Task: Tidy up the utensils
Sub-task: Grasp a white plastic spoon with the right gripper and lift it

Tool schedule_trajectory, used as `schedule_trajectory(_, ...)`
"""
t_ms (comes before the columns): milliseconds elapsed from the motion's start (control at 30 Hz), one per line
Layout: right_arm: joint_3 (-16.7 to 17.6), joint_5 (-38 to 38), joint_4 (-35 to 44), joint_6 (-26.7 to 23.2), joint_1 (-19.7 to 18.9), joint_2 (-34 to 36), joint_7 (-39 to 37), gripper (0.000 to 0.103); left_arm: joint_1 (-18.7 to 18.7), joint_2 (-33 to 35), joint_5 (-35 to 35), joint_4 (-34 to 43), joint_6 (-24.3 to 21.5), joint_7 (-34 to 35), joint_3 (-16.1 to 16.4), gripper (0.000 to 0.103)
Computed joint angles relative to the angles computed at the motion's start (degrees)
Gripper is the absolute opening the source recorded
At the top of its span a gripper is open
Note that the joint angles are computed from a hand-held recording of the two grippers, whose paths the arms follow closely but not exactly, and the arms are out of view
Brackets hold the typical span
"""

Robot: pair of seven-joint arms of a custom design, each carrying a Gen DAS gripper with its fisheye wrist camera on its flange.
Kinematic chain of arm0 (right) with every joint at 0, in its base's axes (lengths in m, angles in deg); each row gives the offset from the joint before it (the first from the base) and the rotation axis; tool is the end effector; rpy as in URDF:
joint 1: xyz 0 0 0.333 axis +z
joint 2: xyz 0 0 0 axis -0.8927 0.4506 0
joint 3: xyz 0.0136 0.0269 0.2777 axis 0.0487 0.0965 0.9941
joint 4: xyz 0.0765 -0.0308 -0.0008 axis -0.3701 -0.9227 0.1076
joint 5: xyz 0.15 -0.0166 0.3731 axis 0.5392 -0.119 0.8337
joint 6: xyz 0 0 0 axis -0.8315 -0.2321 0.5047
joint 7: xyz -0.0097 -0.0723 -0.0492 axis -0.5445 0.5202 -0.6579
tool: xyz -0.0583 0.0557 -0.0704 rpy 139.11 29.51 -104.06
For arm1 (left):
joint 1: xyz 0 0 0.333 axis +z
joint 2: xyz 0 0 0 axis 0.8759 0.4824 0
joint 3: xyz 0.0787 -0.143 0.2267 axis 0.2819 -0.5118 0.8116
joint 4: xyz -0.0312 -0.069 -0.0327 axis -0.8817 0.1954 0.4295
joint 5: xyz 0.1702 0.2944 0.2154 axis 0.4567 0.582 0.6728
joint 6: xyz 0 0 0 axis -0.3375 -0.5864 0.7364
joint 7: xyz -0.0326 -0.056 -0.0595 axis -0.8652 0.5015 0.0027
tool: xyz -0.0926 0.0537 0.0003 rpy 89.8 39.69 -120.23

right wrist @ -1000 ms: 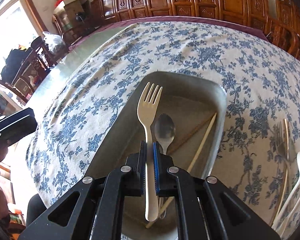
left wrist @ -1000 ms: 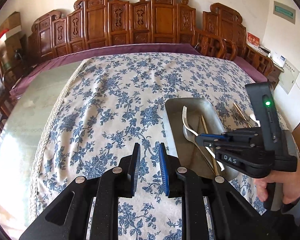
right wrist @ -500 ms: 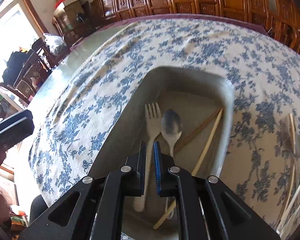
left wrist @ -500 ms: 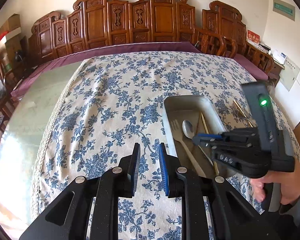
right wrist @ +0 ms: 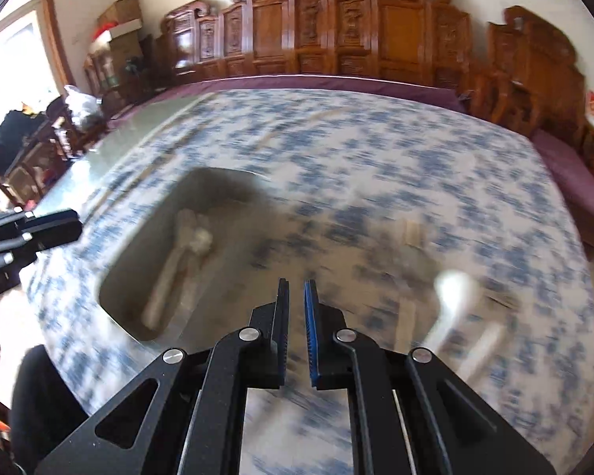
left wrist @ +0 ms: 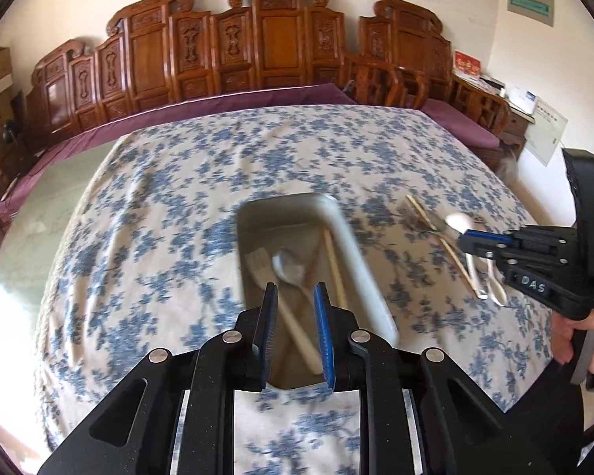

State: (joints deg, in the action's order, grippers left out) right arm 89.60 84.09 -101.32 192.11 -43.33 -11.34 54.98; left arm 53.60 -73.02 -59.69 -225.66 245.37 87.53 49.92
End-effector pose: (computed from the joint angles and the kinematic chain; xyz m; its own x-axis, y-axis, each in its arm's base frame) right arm 0.5101 0.1988 0.4009 0.4671 -0.8800 -0.0866 -0.7040 -0.3108 -0.6386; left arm 0.4127 -0.0366 0.4520 -0.1040 -0.9944 0.0174 -0.7558 0.0677 -0.6513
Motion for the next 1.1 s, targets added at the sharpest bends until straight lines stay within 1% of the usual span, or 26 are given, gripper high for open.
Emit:
schedule_trajectory(67, -0.74, -1.18, -2.90, 1.45, -1.15, -1.77, 0.59, 0.012, -0.98, 0.70, -0.47, 0.30, 0.38, -0.20, -0.35, 0.018)
schedule_trajectory(133, -1.47, -1.45, -4.74, 2.19, -1.93, -2.57, 0.95, 0.031, -2.05, 1.54, -0.90, 0.61, 0.77, -0.34, -0.66, 0.018)
schedule_trajectory(167, -1.71, -1.90, -5.42, 2.60, -2.45, -2.61, 1.44, 0.034, -2.33, 1.76, -0.96, 0.64, 0.93, -0.40, -0.81, 0.018)
schedule_trajectory(267, -0.68, -10.33, -7.27, 3.75, -6.28, -1.52, 8.62, 0.035, -3.45, 2.68, -1.26, 1.01, 1.23, -0.64, -1.29, 0.018)
schedule_trajectory(367, -1.43, -11.12, -8.01, 3.99, -6.61, -0.31, 9.80, 0.036, -4.28, 2.66, -1.35, 0.80, 1.24, -0.99, -1.82, 0.018)
schedule_trajectory(433, -1.84, -9.81, -7.71, 4.01, -6.20, 0.81, 9.51, 0.039, -4.71, 2.50, -1.37, 0.62, 1.05, -1.33, -2.12, 0.018)
schedule_trajectory(500, -1.82, -10.28, -7.60, 3.68, -6.43, 1.60, 11.01, 0.040, -5.15, 2.45, -1.31, 0.50, 0.87, -1.41, -2.27, 0.018)
schedule_trajectory(633, -2.12, -7.39, -7.09, 2.60, -6.20, 2.73, 10.92, 0.040, -5.96, 2.26, -1.26, 0.32, 0.65, -1.67, -2.54, 0.018)
schedule_trajectory(667, -2.17, -5.81, -7.11, 2.75, -5.99, 2.98, 9.87, 0.040, -6.07, 2.33, -1.22, 0.36, 0.62, -1.73, -2.62, 0.018)
schedule_trajectory(767, -1.90, -5.67, -7.46, 3.26, -5.87, 2.82, 9.60, 0.042, -6.32, 2.48, -0.97, 0.50, 0.41, -2.02, -3.05, 0.018)
schedule_trajectory(867, -1.69, -7.40, -7.76, 3.67, -5.95, 2.82, 10.57, 0.042, -6.62, 2.61, -0.84, 0.79, -0.14, -2.37, -3.37, 0.018)
schedule_trajectory(967, -1.50, -10.91, -8.14, 4.05, -6.30, 2.69, 12.88, 0.042, -6.73, 2.52, -0.39, 0.86, -0.48, -2.58, -3.87, 0.018)
schedule_trajectory(1000, -1.54, -11.32, -8.26, 3.94, -6.35, 2.54, 13.18, 0.040, -6.86, 2.54, -0.32, 0.89, -0.59, -2.66, -4.00, 0.018)
schedule_trajectory(1067, -1.47, -14.01, -8.64, 3.78, -6.83, 2.13, 15.48, 0.031, -7.07, 2.80, -0.17, 1.02, -0.57, -2.91, -4.30, 0.018)
schedule_trajectory(1100, -1.60, -14.08, -8.80, 3.33, -6.89, 1.82, 15.65, 0.021, -7.20, 3.00, -0.14, 1.15, -0.57, -3.01, -4.36, 0.018)
